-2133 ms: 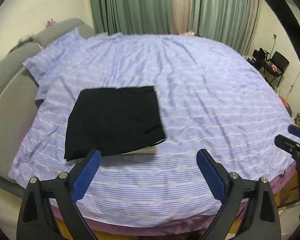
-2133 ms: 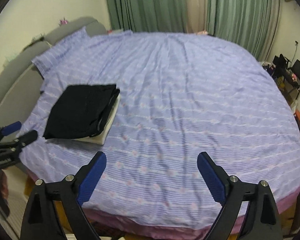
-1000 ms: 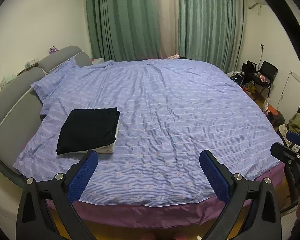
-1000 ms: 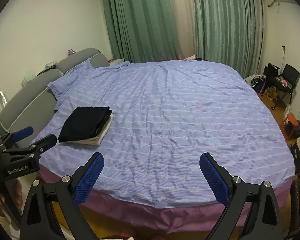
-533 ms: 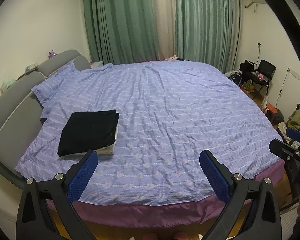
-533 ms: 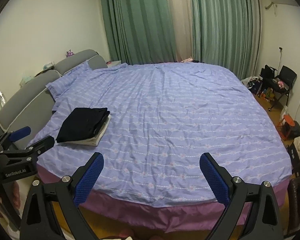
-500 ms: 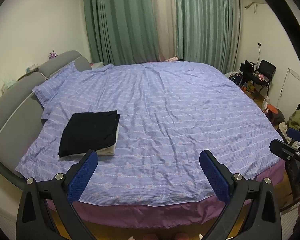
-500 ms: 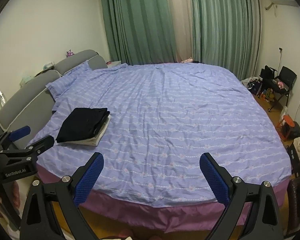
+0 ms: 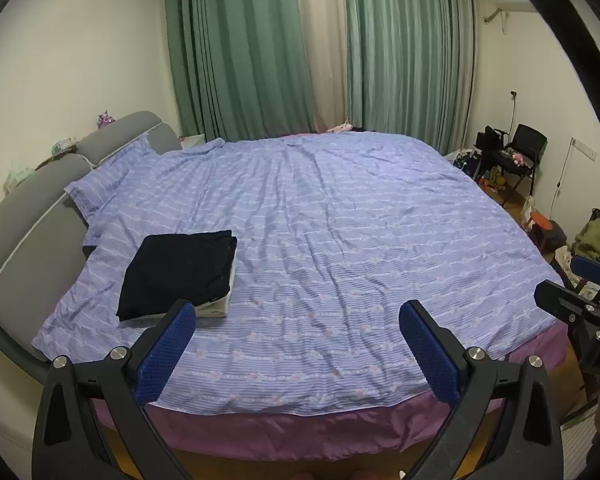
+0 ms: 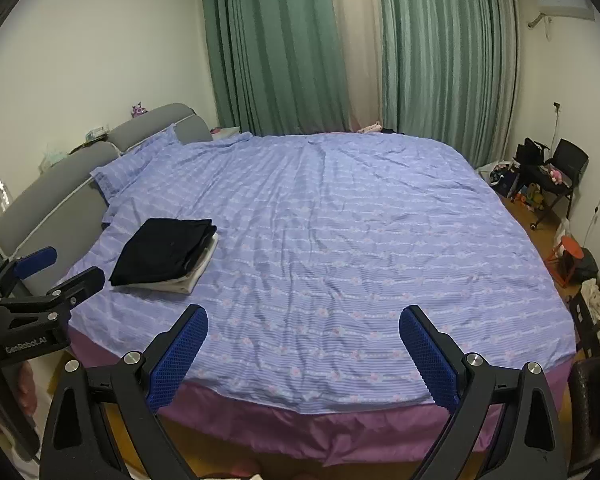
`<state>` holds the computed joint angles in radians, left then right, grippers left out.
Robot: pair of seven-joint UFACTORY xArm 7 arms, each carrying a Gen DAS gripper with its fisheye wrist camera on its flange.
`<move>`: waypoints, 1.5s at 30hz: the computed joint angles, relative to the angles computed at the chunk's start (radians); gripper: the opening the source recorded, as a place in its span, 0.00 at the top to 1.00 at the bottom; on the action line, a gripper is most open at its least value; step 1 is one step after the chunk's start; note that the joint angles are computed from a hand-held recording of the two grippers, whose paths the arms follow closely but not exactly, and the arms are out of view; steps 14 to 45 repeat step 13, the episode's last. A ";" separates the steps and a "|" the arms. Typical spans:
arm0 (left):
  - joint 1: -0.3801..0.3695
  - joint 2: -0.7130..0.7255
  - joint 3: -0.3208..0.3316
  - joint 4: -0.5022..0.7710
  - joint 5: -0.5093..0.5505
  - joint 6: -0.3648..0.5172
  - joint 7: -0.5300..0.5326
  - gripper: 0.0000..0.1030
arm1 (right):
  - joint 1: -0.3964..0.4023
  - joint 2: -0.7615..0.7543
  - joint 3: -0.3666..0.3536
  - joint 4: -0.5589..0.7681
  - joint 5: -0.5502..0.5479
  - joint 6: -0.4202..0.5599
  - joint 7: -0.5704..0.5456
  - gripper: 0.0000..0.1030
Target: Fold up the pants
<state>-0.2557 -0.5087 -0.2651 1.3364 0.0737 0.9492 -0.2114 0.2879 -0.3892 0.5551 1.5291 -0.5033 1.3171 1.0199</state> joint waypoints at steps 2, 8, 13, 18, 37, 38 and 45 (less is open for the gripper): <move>0.001 0.002 -0.003 0.005 0.001 0.007 -0.004 0.00 | 0.002 -0.006 -0.001 -0.003 0.002 0.003 0.000 0.06; -0.007 0.004 -0.006 0.005 -0.003 -0.001 -0.008 0.00 | -0.001 -0.017 -0.006 -0.011 0.009 0.004 -0.004 0.06; -0.010 0.005 -0.009 0.005 -0.002 0.000 -0.012 0.00 | -0.009 -0.043 -0.013 -0.031 0.026 0.000 -0.011 0.06; -0.010 0.005 -0.009 0.005 -0.002 0.000 -0.012 0.00 | -0.009 -0.043 -0.013 -0.031 0.026 0.000 -0.011 0.06; -0.010 0.005 -0.009 0.005 -0.002 0.000 -0.012 0.00 | -0.009 -0.043 -0.013 -0.031 0.026 0.000 -0.011 0.06; -0.010 0.005 -0.009 0.005 -0.002 0.000 -0.012 0.00 | -0.009 -0.043 -0.013 -0.031 0.026 0.000 -0.011 0.06; -0.010 0.005 -0.009 0.005 -0.002 0.000 -0.012 0.00 | -0.009 -0.043 -0.013 -0.031 0.026 0.000 -0.011 0.06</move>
